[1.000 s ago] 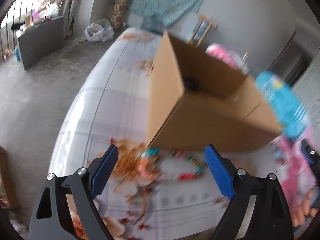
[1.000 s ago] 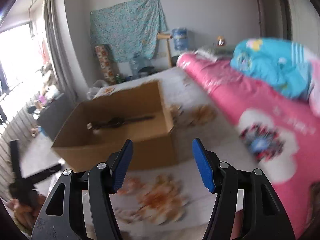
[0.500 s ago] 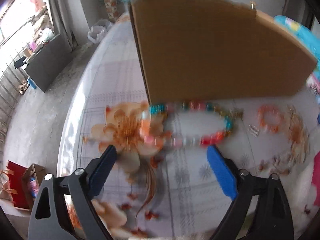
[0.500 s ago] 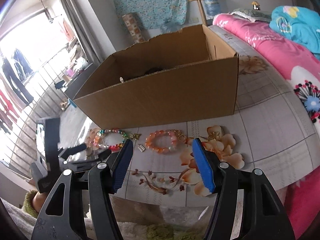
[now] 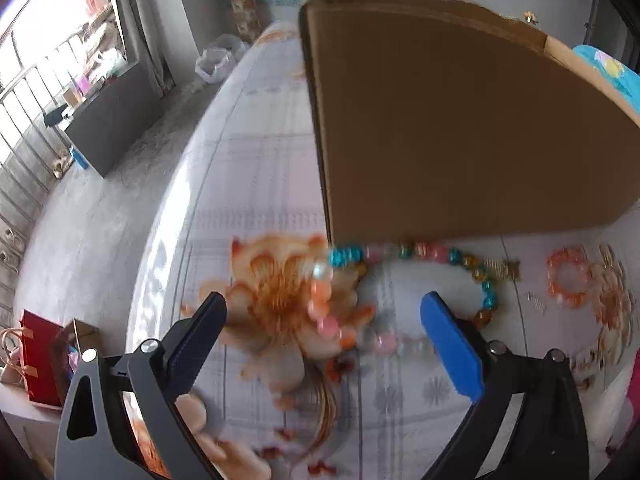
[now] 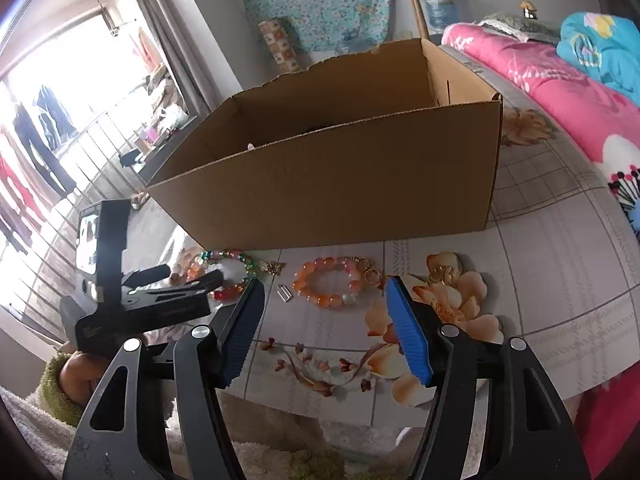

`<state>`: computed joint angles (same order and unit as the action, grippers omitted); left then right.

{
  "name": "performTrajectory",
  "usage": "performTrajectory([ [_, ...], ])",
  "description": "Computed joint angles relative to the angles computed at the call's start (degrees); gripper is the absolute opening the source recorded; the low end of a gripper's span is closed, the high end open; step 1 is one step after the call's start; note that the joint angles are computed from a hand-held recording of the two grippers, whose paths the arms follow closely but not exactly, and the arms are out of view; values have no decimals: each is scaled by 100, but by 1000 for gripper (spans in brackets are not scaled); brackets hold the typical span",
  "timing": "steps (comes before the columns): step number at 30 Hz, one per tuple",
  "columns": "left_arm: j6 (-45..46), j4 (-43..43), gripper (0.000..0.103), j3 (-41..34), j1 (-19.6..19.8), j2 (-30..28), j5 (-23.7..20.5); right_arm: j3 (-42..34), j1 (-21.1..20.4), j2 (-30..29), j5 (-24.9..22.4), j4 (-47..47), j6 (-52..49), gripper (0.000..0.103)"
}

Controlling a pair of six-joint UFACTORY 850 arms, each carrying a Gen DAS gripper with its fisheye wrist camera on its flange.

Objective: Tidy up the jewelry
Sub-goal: 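Move both open tools back toward the bead bracelets on the table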

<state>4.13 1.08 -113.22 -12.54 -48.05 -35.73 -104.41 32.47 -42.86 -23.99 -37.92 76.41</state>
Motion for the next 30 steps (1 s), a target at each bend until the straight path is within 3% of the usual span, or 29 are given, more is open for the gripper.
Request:
performTrajectory([
  [7, 428, -336, 97, 1063, 130, 677, 185, -395, 17, -284, -24, 846, -1057, 65],
  [14, 900, -716, 97, 1035, 222, 634, 98, -1166, 164, -691, -396, 875, -1832, 80],
  [20, 752, -619, 97, 1011, 176, 653, -58, -1547, 214, -876, -707, 1089, -2241, 95],
  [26, 794, -671, 97, 985, 189, 632, -55, -2082, 316, -1172, -1635, 405, -1963, 95],
  [30, 775, -664, 98, 954, 176, 608, -73, -2186, 388, -1215, -1892, 45, -1818, 95],
])
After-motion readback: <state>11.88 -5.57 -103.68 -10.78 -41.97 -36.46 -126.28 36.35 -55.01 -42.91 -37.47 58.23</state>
